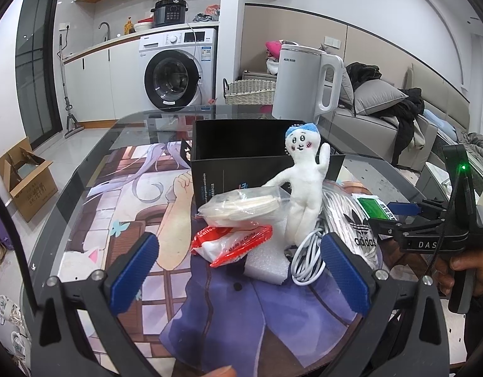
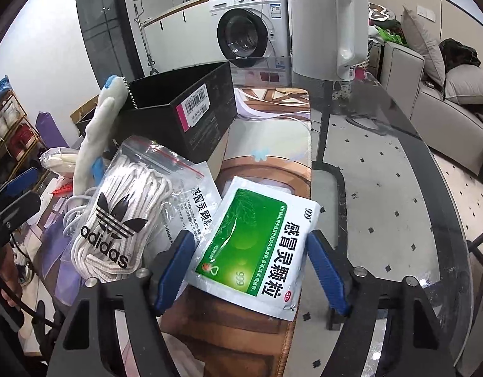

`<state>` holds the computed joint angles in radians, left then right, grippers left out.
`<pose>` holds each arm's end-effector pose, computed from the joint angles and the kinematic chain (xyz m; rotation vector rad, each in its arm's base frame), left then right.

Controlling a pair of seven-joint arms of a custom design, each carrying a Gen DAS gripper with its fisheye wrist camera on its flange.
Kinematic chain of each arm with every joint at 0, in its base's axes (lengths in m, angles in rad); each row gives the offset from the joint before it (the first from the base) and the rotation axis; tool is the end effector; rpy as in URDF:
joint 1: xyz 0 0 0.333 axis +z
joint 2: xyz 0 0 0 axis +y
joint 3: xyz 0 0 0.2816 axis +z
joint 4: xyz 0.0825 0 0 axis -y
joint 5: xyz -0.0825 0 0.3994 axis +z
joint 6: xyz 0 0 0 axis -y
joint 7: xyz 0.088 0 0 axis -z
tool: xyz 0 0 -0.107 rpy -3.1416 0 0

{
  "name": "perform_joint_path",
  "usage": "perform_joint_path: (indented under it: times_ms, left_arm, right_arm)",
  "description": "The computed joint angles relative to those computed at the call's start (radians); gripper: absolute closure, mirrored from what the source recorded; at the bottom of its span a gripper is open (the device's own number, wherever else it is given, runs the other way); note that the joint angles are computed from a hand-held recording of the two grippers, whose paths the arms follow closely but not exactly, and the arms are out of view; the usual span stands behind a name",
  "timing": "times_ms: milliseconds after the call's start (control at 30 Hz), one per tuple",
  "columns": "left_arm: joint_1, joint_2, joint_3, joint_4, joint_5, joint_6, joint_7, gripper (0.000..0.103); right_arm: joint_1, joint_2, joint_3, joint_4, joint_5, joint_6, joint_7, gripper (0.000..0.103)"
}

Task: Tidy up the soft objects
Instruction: 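Reach the right gripper to the green medicine sachet and grasp it, then lift the sachet with the right gripper while the left gripper grasps the cotton bag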

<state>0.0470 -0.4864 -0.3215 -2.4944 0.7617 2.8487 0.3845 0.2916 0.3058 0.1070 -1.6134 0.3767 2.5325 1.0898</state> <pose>0.4460 -0.1712 0.4896 -1.8232 1.4419 -0.8509 0.6499 0.2604 0.4813 -2.2004 1.1303 -0.2820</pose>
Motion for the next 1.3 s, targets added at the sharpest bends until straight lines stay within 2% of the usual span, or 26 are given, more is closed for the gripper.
perform_joint_path:
  times_ms: [433, 600, 800, 1167, 1300]
  left_arm:
    - [0.002, 0.001, 0.002, -0.001, 0.002, -0.001, 0.0, 0.0]
    - [0.003, 0.0, 0.011, -0.007, -0.005, 0.004, 0.002, 0.0]
    - [0.0, 0.011, 0.023, -0.002, -0.024, 0.009, 0.021, 0.0]
    - [0.013, 0.111, 0.032, 0.088, -0.017, 0.01, 0.025, 0.0]
    - [-0.001, 0.15, 0.058, 0.115, -0.03, 0.017, 0.043, 0.001]
  right_arm:
    - [-0.014, -0.014, -0.001, -0.019, 0.007, 0.039, -0.033, 0.073]
    - [-0.024, -0.048, 0.026, -0.057, 0.083, 0.087, -0.127, 0.073]
    - [-0.036, -0.094, 0.058, -0.1, 0.256, 0.13, -0.287, 0.073]
    - [-0.006, -0.129, 0.047, -0.129, 0.355, 0.136, -0.375, 0.073]
    - [0.0, -0.135, 0.045, -0.133, 0.367, 0.137, -0.391, 0.073]
